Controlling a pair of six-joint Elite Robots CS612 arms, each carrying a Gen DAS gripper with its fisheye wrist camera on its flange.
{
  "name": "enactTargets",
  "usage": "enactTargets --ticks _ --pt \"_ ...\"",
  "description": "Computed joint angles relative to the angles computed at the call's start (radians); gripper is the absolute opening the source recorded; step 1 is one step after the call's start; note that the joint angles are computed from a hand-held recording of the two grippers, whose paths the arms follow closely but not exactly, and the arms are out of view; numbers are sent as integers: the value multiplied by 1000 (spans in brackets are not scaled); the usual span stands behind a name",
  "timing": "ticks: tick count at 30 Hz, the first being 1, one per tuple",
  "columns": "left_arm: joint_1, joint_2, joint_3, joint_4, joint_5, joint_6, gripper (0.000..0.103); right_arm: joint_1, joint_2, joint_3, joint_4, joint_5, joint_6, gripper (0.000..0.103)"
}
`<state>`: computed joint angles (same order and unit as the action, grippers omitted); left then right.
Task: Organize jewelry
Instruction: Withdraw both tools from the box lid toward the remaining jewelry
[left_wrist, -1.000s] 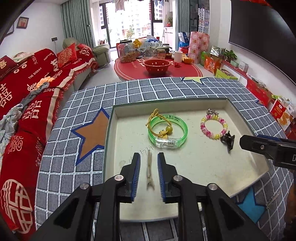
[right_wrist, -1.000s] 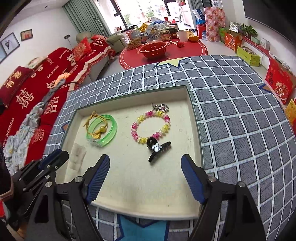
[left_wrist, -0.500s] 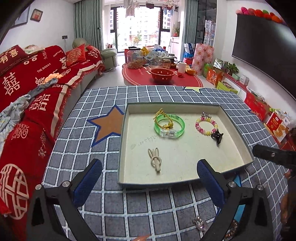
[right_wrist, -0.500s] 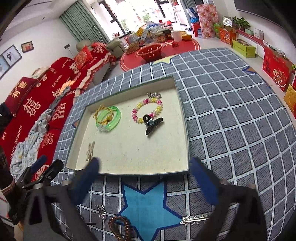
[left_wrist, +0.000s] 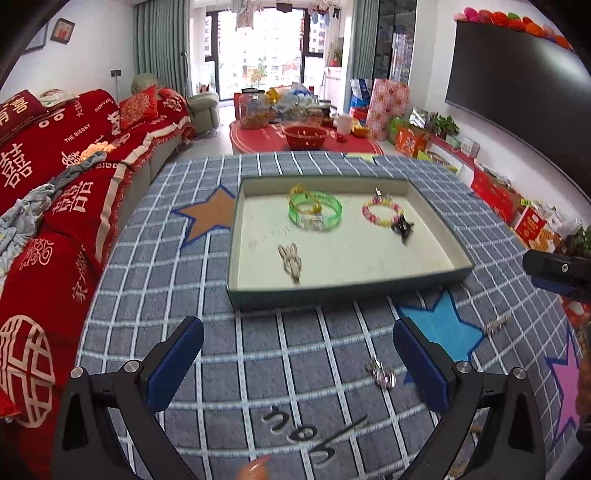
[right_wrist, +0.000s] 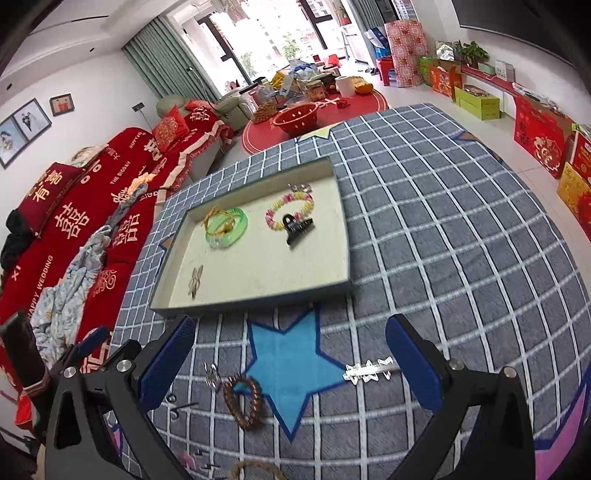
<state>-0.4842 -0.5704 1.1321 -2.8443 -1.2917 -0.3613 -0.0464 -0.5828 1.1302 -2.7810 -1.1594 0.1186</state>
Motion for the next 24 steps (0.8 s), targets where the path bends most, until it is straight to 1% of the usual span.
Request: enactTargets --ticks 2,5,8,9,11,13,16,20,22,24 --pt "0 -5 8 37 -27 -33 103 -6 -14 33 -1 -3 -3 103" --pt "0 -9 24 45 -48 -72 103 -14 -31 82 5 -15 -8 103" --pt "-1 -11 31 79 -65 -112 103 -19 -45 123 13 -30 -21 103" --pt "1 -11 33 96 -80 -124 103 -21 -49 136 15 -35 -24 103" --pt "2 -10 36 107 -109 -125 103 -24 -57 160 19 -48 -28 103" --pt "-3 -11 41 116 -97 -132 103 -26 -62 176 22 -64 -31 103" --pt "-11 -7 35 141 -76 -122 103 -25 -69 193 23 -112 -47 103" --pt "-19 1 21 175 -50 -116 103 -18 -69 190 21 -164 -74 103" --pt "-19 4 14 181 -56 -120 103 -15 -66 182 14 -182 -100 103" --pt "-16 7 7 180 -78 -122 103 -12 -59 169 3 -196 -150 103"
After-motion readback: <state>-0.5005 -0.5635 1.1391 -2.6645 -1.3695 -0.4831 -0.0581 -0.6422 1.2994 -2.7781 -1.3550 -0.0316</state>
